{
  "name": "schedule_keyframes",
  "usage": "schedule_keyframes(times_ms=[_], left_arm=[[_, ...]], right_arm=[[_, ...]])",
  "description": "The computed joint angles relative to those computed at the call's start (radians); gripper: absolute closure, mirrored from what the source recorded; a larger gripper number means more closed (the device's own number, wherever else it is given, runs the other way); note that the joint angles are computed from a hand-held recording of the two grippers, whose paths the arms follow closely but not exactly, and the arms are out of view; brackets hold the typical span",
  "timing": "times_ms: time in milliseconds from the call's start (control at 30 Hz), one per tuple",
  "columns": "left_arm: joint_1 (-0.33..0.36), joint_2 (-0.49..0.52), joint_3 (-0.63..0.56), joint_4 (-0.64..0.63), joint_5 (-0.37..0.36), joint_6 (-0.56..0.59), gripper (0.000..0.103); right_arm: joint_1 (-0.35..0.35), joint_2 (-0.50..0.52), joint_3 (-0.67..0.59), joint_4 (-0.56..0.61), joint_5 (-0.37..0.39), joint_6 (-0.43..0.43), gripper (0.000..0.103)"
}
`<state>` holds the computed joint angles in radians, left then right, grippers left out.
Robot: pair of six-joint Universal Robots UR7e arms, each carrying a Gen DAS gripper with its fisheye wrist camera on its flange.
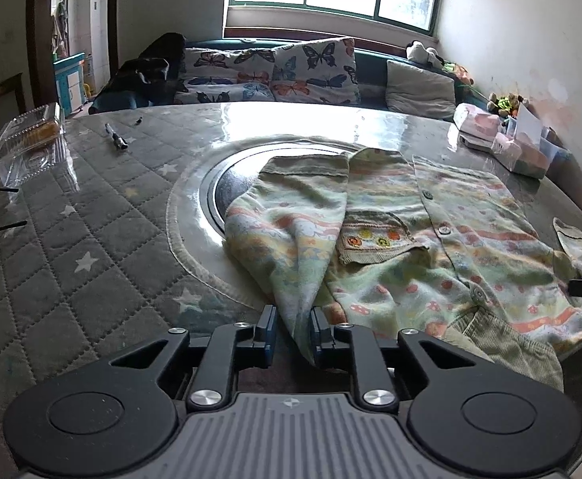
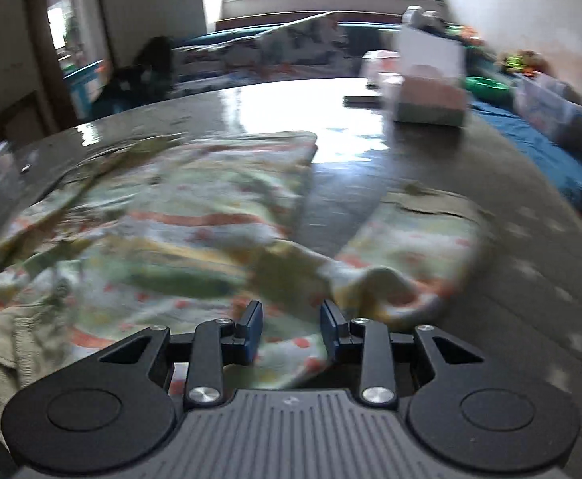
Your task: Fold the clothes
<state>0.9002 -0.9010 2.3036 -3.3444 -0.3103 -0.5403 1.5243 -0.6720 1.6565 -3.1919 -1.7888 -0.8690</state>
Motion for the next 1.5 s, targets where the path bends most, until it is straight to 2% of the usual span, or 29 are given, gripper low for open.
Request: schedule_keyframes(times_ms=[267, 433, 500, 567, 700, 833, 933, 1100, 1167, 1233, 1333, 1400, 1500], left_arm=[[-0.007, 0.007, 0.002, -0.010, -0.040, 0.031, 0.080], [-0.015, 0.013, -0.004, -0.034, -0.047, 0.073, 0.079], [-0.019, 0.017, -0.007, -0.048, -0.040, 0.093, 0.078], [-0.020, 0.012, -0.004, -0.062, -0.040, 0.109, 0.078], [-0.013, 0.005, -0.010, -0.053, -0.039, 0.118, 0.078], [-0.013, 0.015, -0.022, -0.076, -0.033, 0.144, 0.076], [-0.013, 0.019, -0.029, -0.070, -0.028, 0.140, 0.075], [-0.017, 0.019, -0.030, -0.058, -0.022, 0.126, 0.075], [-0.018, 0.018, -0.030, -0.061, -0.019, 0.125, 0.075], [-0.017, 0.017, -0.030, -0.059, -0.018, 0.123, 0.074], [-0.010, 0.014, -0.035, -0.035, -0.022, 0.117, 0.073], [-0.007, 0.015, -0.039, -0.027, -0.026, 0.118, 0.073], [-0.008, 0.018, -0.040, -0.032, -0.025, 0.124, 0.073]], right_arm=[[-0.008, 0.037, 0.019, -0.312, -0.094, -0.045, 0.073], [-0.021, 0.045, 0.021, -0.387, -0.123, -0.033, 0.073], [-0.026, 0.049, 0.018, -0.425, -0.143, -0.024, 0.064], [-0.031, 0.052, 0.013, -0.460, -0.163, -0.013, 0.064], [-0.042, 0.024, 0.033, -0.468, -0.122, 0.006, 0.057], [-0.036, 0.015, 0.049, -0.462, -0.053, -0.045, 0.053], [-0.024, 0.048, 0.013, -0.459, -0.060, -0.130, 0.052], [-0.009, 0.144, -0.093, -0.493, -0.155, -0.252, 0.053], [-0.014, 0.162, -0.104, -0.556, -0.157, -0.281, 0.052], [-0.024, 0.152, -0.091, -0.598, -0.142, -0.258, 0.052], [-0.046, 0.116, -0.064, -0.629, -0.108, -0.177, 0.050], [-0.061, 0.084, -0.054, -0.601, -0.090, -0.102, 0.039], [-0.086, 0.033, -0.041, -0.507, -0.062, 0.037, 0.034]])
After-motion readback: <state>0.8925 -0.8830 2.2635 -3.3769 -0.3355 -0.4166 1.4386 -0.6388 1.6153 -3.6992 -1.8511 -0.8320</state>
